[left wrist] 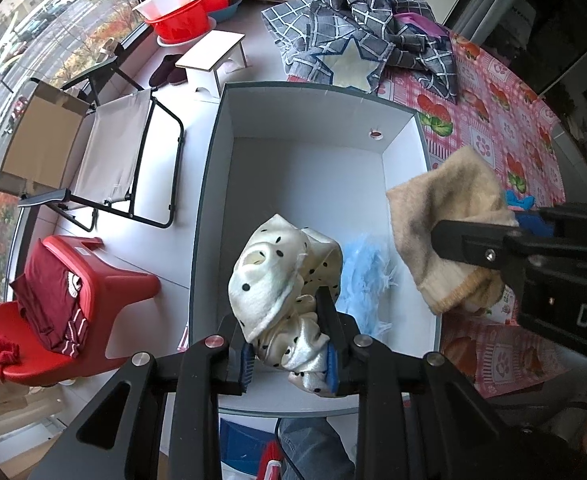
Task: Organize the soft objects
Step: 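Lower both items into the white box and open both grippers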
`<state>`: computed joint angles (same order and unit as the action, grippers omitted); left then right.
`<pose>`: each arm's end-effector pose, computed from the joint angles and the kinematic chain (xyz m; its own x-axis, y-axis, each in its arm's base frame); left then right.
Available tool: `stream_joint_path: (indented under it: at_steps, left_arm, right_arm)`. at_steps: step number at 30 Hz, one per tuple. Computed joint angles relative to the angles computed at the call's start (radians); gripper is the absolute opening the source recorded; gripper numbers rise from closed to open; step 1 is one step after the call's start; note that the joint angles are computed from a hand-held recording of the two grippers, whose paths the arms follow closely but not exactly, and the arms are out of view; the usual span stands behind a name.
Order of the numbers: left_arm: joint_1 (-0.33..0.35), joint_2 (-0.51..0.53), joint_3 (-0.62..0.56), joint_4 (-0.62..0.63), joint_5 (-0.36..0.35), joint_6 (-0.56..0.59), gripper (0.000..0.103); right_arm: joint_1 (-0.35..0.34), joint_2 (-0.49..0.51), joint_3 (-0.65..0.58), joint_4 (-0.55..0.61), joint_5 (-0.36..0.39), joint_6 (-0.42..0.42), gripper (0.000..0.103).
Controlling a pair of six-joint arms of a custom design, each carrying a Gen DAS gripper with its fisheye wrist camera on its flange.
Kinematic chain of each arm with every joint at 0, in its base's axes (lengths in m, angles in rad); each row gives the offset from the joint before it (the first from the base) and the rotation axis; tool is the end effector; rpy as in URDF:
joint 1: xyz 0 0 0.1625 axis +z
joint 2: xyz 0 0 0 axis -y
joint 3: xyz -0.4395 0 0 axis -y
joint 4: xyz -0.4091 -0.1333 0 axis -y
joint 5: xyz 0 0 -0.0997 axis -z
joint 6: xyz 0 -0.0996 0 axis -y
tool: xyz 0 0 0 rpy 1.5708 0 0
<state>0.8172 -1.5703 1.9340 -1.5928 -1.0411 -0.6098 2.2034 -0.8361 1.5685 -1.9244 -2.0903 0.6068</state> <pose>-0.1724 -0.4521 0.3421 -0.7901 0.1918 -0.5822 0.2345 0.9721 0.0020 0.4575 -0.4823 0.0979 -0.7992 -0.1160 0.5898 -0.1139 0.9927 0.0408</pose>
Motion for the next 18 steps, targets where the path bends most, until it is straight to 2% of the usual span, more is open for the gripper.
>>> stream_joint_path:
  at_steps: [2, 5, 8, 9, 10, 12, 13, 14, 17, 18]
  left_arm:
    - [0.001, 0.001, 0.000, 0.001, -0.001, 0.002, 0.031]
    - [0.002, 0.001, 0.003, -0.008, -0.007, 0.009, 0.041]
    - [-0.003, -0.002, 0.009, -0.017, -0.005, 0.016, 0.059]
    - [-0.007, -0.003, 0.011, -0.017, 0.003, 0.016, 0.069]
    - [-0.012, -0.003, 0.010, -0.013, 0.011, 0.016, 0.076]
    - [-0.021, -0.004, 0.012, -0.007, 0.024, 0.016, 0.080]
    - [-0.021, -0.004, 0.012, -0.007, 0.025, 0.017, 0.081]
    - [-0.020, -0.004, 0.012, -0.008, 0.024, 0.017, 0.082]
    - [-0.015, -0.001, 0.010, -0.006, 0.018, 0.005, 0.091]
    - [-0.011, 0.006, 0.004, 0.002, 0.013, -0.001, 0.097]
  right_arm:
    - [-0.002, 0.003, -0.002, -0.003, 0.002, -0.005, 0.025]
    - [-0.002, 0.008, -0.007, -0.008, 0.006, -0.012, 0.025]
    - [-0.005, 0.011, -0.010, -0.014, 0.015, -0.020, 0.026]
    - [-0.006, 0.011, -0.010, -0.017, 0.020, -0.022, 0.028]
    - [-0.007, 0.011, -0.011, -0.018, 0.022, -0.022, 0.033]
    - [-0.004, 0.008, -0.009, -0.022, 0.014, -0.016, 0.052]
    - [-0.002, 0.006, -0.006, -0.028, 0.009, -0.012, 0.066]
    - [-0.001, 0.003, -0.003, -0.036, 0.004, -0.010, 0.070]
    - [0.000, 0.000, -0.006, -0.036, -0.003, -0.006, 0.071]
    - [-0.001, -0.003, -0.006, -0.034, -0.005, 0.001, 0.071]
